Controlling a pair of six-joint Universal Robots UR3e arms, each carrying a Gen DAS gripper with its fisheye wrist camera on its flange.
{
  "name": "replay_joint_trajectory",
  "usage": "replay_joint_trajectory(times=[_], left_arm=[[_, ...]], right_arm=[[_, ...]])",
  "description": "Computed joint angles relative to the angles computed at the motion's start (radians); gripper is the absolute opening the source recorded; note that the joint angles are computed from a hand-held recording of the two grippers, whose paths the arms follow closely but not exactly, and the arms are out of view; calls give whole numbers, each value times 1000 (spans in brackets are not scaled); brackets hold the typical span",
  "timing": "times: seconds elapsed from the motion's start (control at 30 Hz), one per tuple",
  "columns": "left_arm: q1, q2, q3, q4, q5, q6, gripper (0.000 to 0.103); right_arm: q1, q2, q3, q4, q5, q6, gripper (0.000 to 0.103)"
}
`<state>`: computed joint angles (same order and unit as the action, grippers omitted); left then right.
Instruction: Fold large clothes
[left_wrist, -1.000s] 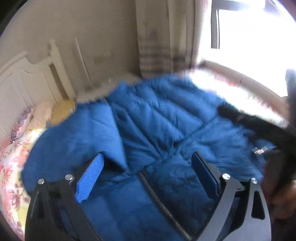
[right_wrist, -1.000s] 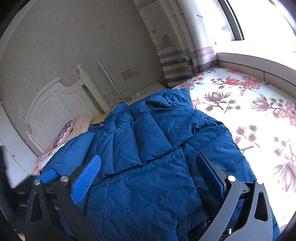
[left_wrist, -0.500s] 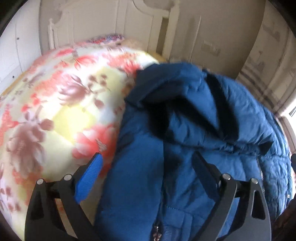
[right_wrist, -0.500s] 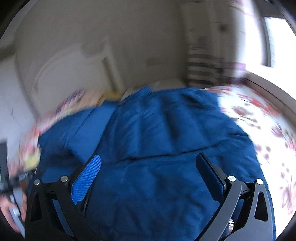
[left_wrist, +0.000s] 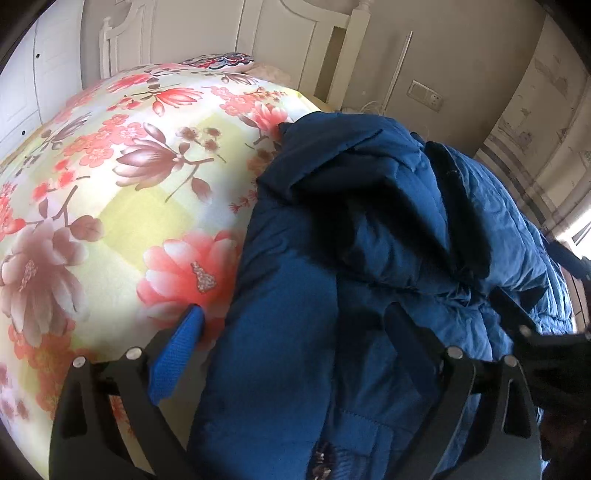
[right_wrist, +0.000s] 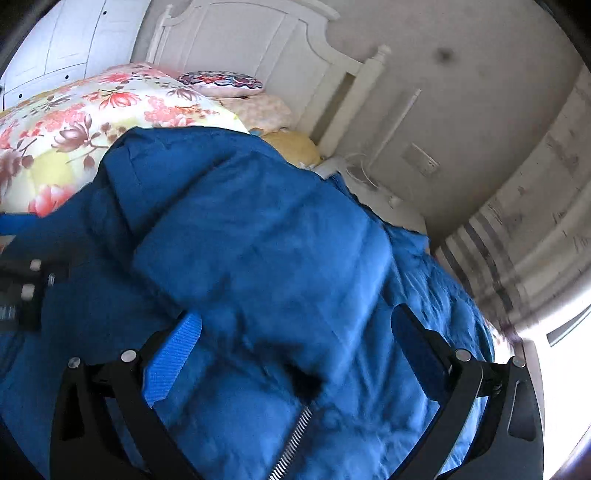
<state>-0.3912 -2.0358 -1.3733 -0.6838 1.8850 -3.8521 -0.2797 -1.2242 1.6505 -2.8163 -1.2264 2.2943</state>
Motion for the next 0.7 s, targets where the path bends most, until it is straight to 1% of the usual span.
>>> replay_joint_trajectory(times=[0.03, 0.07, 0.1, 0.13, 0.17, 0.23, 0.3, 0.33, 0.37, 0.4, 0.43, 0.47, 0.5, 0.57, 0.63, 0.7], left_arm=[[1, 4, -7, 7, -4, 1, 98], [0, 5, -5, 5, -5, 1, 99], [-2, 8, -4, 2, -5, -1, 99], [0, 11, -10, 8, -8, 0, 99], [-1, 13, -13, 10, -9, 0, 99], [2, 14, -17, 17, -13, 2, 100], [1, 14, -17, 17, -13, 1, 100], [1, 14, -17, 17, -14, 2, 100], [1, 12, -13, 13, -12, 1, 101], [-1, 9, -7, 5, -10, 2, 101], [-3, 4, 4, -8, -5, 3, 101], [-4, 0, 13, -18, -2, 5, 101], [-6, -3, 19, -24, -1, 7, 101], [-5, 0, 13, -16, -4, 8, 101], [-1, 11, -11, 10, -12, 5, 101], [1, 18, -26, 25, -17, 5, 101]], right_arm=[[-5, 7, -23, 35, 31, 8, 92], [-31, 8, -55, 109, 104, 18, 74], [-62, 7, -101, 213, 181, 24, 68], [-123, 2, -137, 295, 291, 69, 61], [-167, 4, -164, 339, 366, 109, 54], [-294, 38, -251, 482, 549, 226, 50], [-431, 121, -376, 689, 719, 372, 51], [-490, 170, -431, 778, 761, 450, 51], [-522, 210, -480, 853, 775, 477, 56], [-545, 256, -545, 951, 772, 462, 60], [-554, 299, -615, 1036, 745, 421, 77], [-557, 320, -643, 1065, 724, 395, 87], [-560, 338, -656, 1078, 709, 377, 87], [-567, 357, -661, 1093, 732, 352, 87], [-553, 357, -646, 1020, 731, 396, 87], [-529, 379, -680, 982, 718, 436, 88]])
